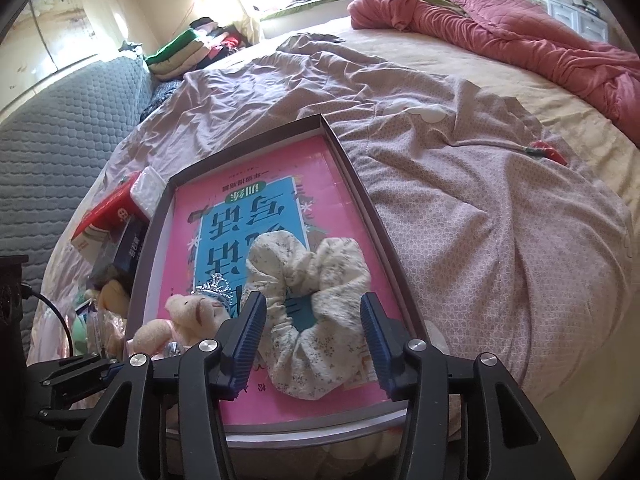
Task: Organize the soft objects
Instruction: 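Open the left gripper releasing the bear while the right releases the scrunchie onto the tray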
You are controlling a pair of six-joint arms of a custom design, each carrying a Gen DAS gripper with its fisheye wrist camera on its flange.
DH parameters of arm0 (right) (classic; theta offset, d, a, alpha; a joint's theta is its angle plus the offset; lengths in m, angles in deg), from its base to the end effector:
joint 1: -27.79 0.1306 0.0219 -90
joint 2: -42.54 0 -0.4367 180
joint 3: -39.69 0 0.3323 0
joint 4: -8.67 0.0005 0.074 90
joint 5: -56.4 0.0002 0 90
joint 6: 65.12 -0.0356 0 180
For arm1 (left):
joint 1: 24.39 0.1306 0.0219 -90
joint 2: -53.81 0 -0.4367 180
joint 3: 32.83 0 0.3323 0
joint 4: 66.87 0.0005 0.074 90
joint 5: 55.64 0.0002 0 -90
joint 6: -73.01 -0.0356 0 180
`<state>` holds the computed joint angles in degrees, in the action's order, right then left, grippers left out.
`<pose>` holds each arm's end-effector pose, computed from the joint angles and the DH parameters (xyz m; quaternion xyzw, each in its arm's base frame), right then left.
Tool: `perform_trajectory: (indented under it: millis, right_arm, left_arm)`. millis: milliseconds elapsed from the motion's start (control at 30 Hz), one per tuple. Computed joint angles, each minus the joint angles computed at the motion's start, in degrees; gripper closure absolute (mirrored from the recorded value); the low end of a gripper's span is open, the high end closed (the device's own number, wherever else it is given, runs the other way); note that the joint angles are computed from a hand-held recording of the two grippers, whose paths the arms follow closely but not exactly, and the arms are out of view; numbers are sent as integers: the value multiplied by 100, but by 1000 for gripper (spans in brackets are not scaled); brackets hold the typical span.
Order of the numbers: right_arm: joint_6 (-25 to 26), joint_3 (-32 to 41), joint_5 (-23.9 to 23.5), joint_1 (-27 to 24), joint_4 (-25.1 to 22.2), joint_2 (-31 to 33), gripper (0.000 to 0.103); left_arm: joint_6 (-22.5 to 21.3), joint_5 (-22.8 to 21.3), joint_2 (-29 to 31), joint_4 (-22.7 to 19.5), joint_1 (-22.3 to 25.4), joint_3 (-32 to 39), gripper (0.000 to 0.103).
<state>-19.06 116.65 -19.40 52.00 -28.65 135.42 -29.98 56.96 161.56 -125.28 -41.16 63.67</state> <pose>0.3943 0.1672 0.3885 0.1997 0.9211 0.0782 0.3249 0.4918 -0.1630 0.3814 0.2813 0.9240 -0.1985 0.1667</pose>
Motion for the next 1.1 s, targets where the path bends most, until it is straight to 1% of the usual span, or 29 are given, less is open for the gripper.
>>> perform_trajectory:
  millis: [167,233,367,433,533,633,733,900,967,1100]
  right_arm:
    - [21,-2,57,3,9,-37,50]
    - [22,5,96,11,-4,-42,50]
    - [23,16,132,23,-5,-54,49]
    - [21,27,161,35,-19,-60,48]
    - [4,40,226,57,-47,-74,45]
    - [-11,56,285,82,-66,-95,44]
    - [9,91,391,119,-121,-104,41]
    - [11,166,527,196,-229,-108,38]
    - [18,199,607,234,-278,-107,34]
    - [42,289,725,307,-406,-83,31]
  left_arm:
    - [7,-2,-31,24,12,5,64]
    - [16,7,-46,45,18,1,59]
    - [-31,-48,-131,117,25,-38,54]
    - [-49,-98,-188,164,22,-65,47]
    - [-57,-201,-282,252,22,-106,42]
    - [-30,-379,-393,426,33,-170,41]
    - [-40,-470,-450,473,64,-171,38]
    - [24,-486,-492,519,119,-160,33]
    - [41,-496,-514,542,147,-162,33]
    - [84,-510,-565,603,206,-176,28]
